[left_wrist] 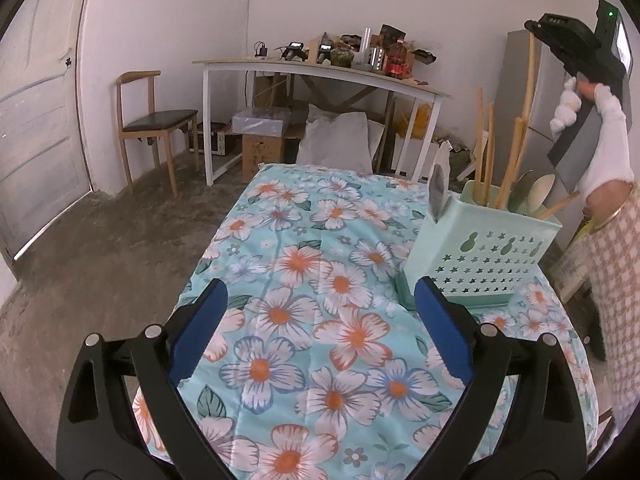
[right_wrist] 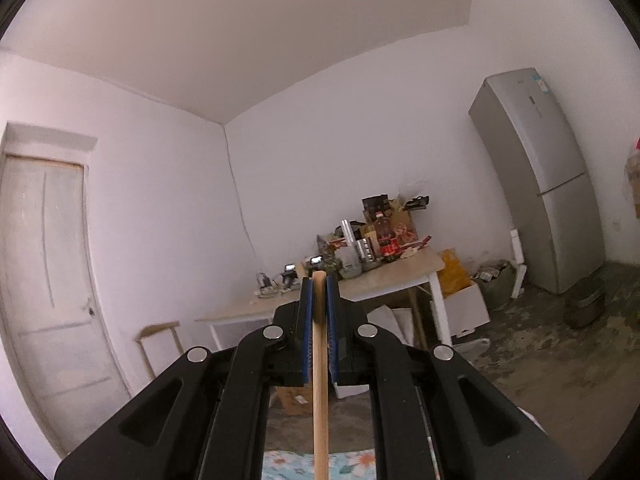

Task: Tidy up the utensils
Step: 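Lower the held chopstick toward the green holder with the right tool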

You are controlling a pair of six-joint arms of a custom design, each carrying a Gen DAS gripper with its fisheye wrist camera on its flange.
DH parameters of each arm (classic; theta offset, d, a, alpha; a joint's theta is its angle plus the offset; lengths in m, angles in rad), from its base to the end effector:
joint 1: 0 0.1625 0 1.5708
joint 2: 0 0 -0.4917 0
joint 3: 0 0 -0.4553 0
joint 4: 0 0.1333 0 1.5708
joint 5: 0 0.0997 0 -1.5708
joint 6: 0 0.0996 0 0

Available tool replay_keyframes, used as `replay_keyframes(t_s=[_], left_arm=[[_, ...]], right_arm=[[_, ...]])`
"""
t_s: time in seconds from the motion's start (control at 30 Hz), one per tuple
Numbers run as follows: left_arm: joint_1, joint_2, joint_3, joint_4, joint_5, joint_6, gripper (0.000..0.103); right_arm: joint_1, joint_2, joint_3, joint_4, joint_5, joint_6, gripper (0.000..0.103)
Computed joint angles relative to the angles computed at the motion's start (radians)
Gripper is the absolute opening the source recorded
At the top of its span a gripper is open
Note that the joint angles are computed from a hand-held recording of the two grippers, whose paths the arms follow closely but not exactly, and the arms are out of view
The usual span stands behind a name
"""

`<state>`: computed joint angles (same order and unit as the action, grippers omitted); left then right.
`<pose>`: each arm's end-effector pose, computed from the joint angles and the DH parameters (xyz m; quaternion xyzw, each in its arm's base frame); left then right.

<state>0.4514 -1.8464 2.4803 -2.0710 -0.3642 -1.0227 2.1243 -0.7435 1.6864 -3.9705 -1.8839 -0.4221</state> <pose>-0.1956 -0.3464 0.3175 0.0776 0.8188 -0.4705 0.3196 0.4736 -0.5712 0.2151 0.2538 -0.6998 0.6638 0.0729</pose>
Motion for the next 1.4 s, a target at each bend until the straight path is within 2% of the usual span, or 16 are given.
replay_keyframes(t_s=[0.13,0.5,0.63,0.8,0.9,1.07,1.13,1.23,1.33,1.4], left_arm=[[0.0,-0.005,0.002,0.011,0.002,-0.012,0.091],[-0.037,-0.009,-0.007,0.076,0.011,-0.069,0.091],[-0.049,-0.016,-0.011,0.115,0.011,-0.1,0.091],[-0.053,-0.021,-0.014,0.141,0.001,-0.123,0.091],[-0.047,-0.027,-0.01,0.151,-0.012,-0.131,0.091],[-0.012,-0.025,0.001,0.135,-0.046,-0.121,0.091],[0.004,-0.025,0.006,0.133,-0.063,-0.123,0.091],[0.026,-0.02,0.011,0.124,-0.077,-0.122,0.091],[0.048,-0.008,0.014,0.084,-0.096,-0.098,0.091],[0.054,-0.001,0.017,0.052,-0.102,-0.071,0.091]], right_arm=[[0.0,0.004,0.011,-0.017,-0.02,-0.03,0.008],[0.006,-0.061,0.084,-0.002,-0.014,0.014,0.008],[0.019,-0.101,0.11,0.015,0.01,0.019,0.008],[0.029,-0.208,0.172,0.114,0.064,0.028,0.009],[0.028,-0.279,0.212,0.171,0.078,0.042,0.018],[0.008,-0.393,0.272,0.276,0.061,0.069,0.021],[-0.009,-0.432,0.298,0.332,0.051,0.104,0.021],[-0.057,-0.498,0.383,0.384,0.033,0.2,0.021],[-0.124,-0.552,0.473,0.443,0.058,0.344,0.022],[-0.211,-0.594,0.564,0.525,0.133,0.507,0.022]])
